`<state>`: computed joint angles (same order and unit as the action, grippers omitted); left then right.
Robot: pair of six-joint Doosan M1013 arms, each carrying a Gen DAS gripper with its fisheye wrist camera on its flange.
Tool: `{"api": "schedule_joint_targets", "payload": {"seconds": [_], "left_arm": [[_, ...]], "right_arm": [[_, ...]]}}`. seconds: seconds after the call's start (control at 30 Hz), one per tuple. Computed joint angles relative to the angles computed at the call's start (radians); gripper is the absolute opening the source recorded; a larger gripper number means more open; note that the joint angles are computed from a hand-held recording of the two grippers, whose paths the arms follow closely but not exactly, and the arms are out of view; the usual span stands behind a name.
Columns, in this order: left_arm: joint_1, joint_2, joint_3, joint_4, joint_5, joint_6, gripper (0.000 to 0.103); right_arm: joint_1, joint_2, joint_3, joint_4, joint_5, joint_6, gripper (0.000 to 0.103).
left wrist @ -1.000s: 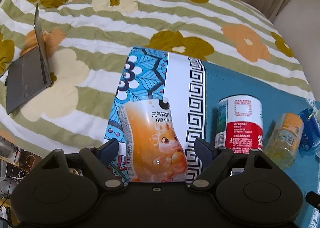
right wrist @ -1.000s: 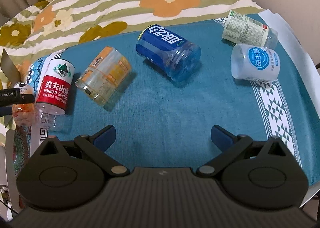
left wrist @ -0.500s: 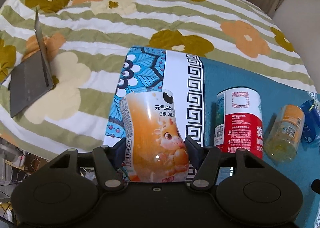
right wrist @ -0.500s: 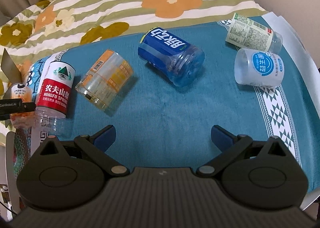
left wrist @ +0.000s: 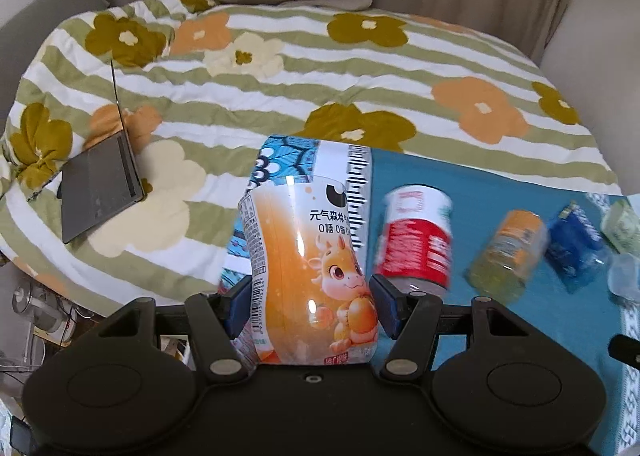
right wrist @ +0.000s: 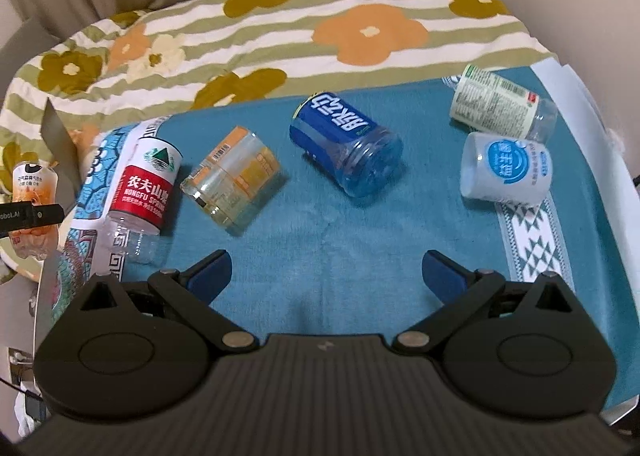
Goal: Flip cup upright
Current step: 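Lift the orange cup with the left gripper and rotate it upright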
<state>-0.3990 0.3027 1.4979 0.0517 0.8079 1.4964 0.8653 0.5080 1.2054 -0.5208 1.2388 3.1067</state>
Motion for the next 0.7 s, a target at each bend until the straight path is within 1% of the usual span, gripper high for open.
{"api": "schedule_joint_targets", "payload": {"seconds": [0.13,0.37,0.53,0.7], "left_arm": [[-0.034,-0.045,0.043,0.009,-0.018,-0.026,0.065],[-0.114,-0.101,0.113,0.005,-0.039,-0.051,0.065],[-0.173,-0.117,0.150,-0.025,-0.042,-0.038,0.065],[-0.224,-0.106,0.172,-0.062,-0.030,-0.001,0.065]], "right_arm": [[0.017,-0.045,0.059,-0.032,-0.022,0.017,0.103],[0.051,-0.134,0.184,-0.066,-0.042,0.079,0.103],[0.073,-0.198,0.279,-0.075,-0.047,0.146,0.103],[0.088,-0.245,0.357,-0.069,-0.056,0.197,0.103]]}}
